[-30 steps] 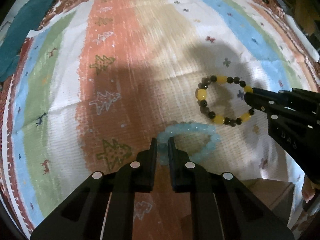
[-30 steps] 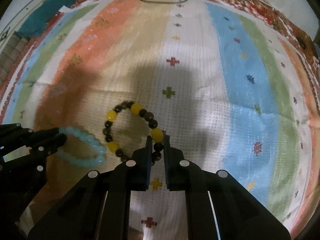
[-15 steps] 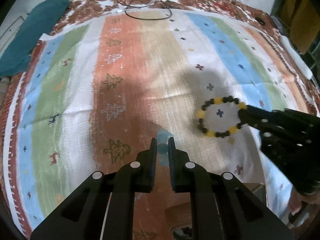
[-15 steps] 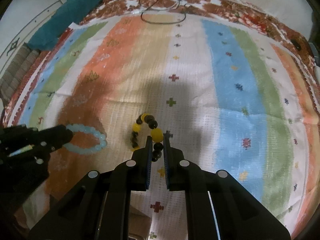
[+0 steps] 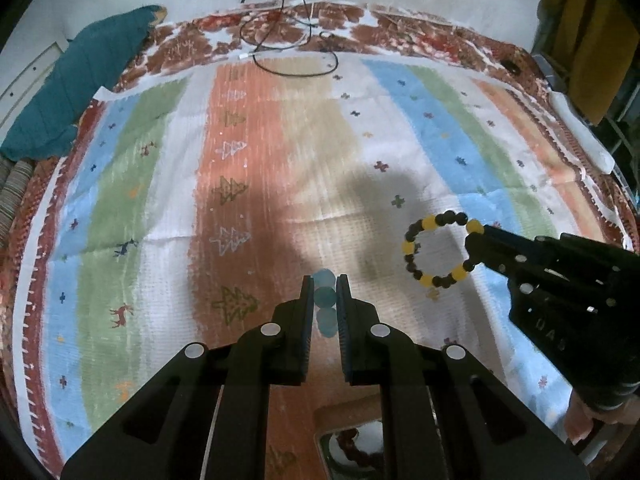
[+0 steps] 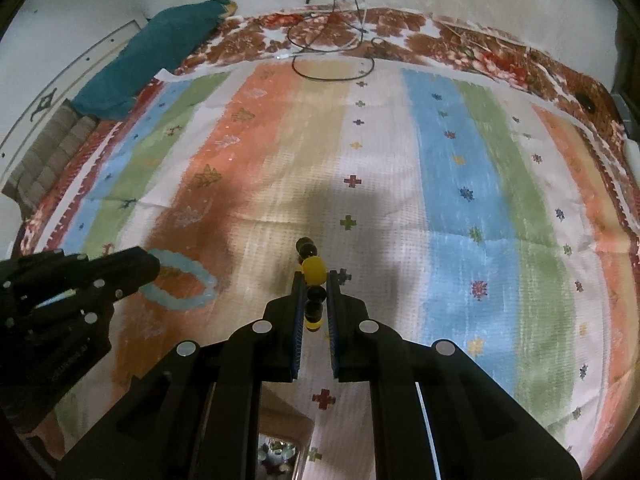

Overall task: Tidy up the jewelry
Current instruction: 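Lift both held bracelets and carry them over the silver tin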

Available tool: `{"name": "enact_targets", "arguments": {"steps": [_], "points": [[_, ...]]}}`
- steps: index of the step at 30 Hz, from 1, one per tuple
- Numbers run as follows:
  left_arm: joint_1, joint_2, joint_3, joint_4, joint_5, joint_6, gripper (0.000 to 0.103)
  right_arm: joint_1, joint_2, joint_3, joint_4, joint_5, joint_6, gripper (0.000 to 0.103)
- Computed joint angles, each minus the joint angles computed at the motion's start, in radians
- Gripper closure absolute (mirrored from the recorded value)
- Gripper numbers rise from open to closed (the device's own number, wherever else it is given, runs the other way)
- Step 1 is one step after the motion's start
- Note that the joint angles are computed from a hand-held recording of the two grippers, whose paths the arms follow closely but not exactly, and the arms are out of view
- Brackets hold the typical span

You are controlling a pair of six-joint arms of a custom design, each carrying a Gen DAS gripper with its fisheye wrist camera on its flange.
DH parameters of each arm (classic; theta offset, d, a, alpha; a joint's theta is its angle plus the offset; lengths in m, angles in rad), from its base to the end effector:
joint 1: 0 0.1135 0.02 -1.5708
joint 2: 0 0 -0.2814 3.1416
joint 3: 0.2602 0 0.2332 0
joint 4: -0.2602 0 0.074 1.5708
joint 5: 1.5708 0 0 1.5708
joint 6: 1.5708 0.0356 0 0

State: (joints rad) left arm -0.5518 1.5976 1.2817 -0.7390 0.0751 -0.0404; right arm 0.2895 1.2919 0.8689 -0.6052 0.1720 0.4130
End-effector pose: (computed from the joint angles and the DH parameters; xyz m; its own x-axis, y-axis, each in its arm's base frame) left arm 0.2663 -0.1671 0.2866 -0.7625 0.4221 -0.4903 0.5239 0.8475 -0.0851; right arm 0.2212 0.0595 0.2528 -0.8306 0.1652 -0.5318 0.1494 0.9861 0.0730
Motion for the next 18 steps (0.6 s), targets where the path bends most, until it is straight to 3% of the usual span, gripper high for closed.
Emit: {"name": "enact_targets", "arguments": {"steps": [18], "points": [[-0.035, -0.221, -0.075, -0.042, 0.021, -0.025, 0.092, 0.142, -0.186, -0.01, -0.094, 0.106, 0.075, 0.092]]}}
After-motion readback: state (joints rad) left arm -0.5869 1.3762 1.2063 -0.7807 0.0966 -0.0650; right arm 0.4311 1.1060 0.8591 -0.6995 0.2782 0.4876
